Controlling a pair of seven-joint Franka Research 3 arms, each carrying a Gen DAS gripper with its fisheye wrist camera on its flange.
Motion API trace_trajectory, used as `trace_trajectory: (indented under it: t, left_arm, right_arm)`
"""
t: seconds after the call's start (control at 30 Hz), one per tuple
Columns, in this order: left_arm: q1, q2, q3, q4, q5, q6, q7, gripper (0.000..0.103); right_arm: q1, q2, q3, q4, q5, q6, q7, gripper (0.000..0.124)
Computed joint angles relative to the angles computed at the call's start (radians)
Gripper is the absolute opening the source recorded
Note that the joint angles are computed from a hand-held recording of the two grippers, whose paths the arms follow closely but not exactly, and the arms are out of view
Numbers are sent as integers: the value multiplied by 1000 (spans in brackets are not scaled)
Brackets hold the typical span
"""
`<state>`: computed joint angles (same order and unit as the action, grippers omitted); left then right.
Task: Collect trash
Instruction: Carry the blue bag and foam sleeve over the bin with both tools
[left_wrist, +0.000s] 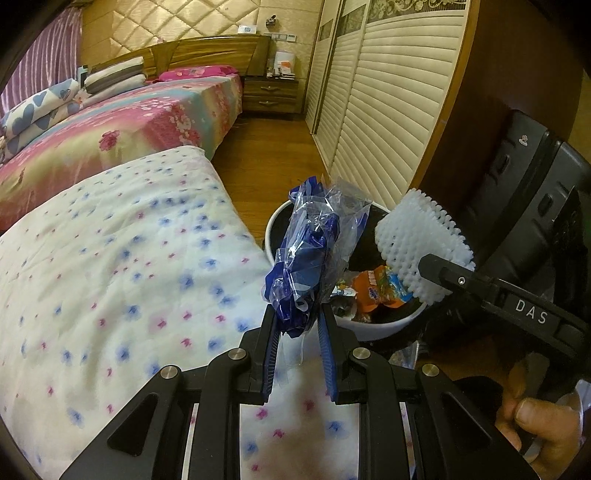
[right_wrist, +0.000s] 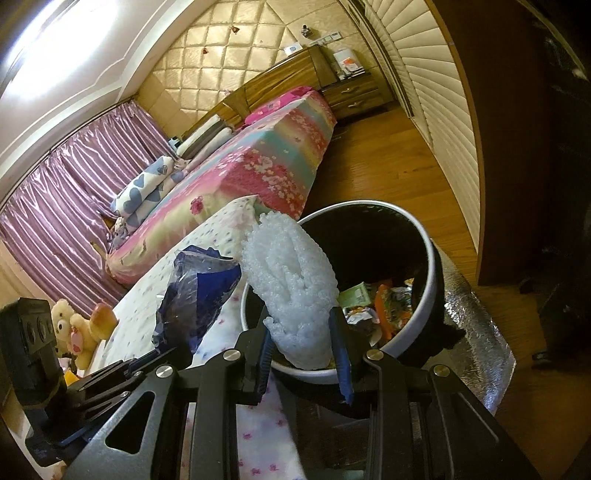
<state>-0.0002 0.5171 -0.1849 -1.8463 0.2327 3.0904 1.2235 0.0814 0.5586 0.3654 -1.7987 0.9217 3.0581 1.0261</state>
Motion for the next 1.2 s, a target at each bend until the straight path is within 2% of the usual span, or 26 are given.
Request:
trace_trajectory:
  t: [0.63, 1.2]
  left_arm:
    - [-50, 110, 22, 184, 6, -107, 2, 20]
    - [-68, 159, 28, 273, 1, -168, -1, 20]
  right_arm:
    - [55, 58, -106, 89, -174, -63, 171, 32]
    - [56, 94, -117, 135, -255, -96, 242, 32]
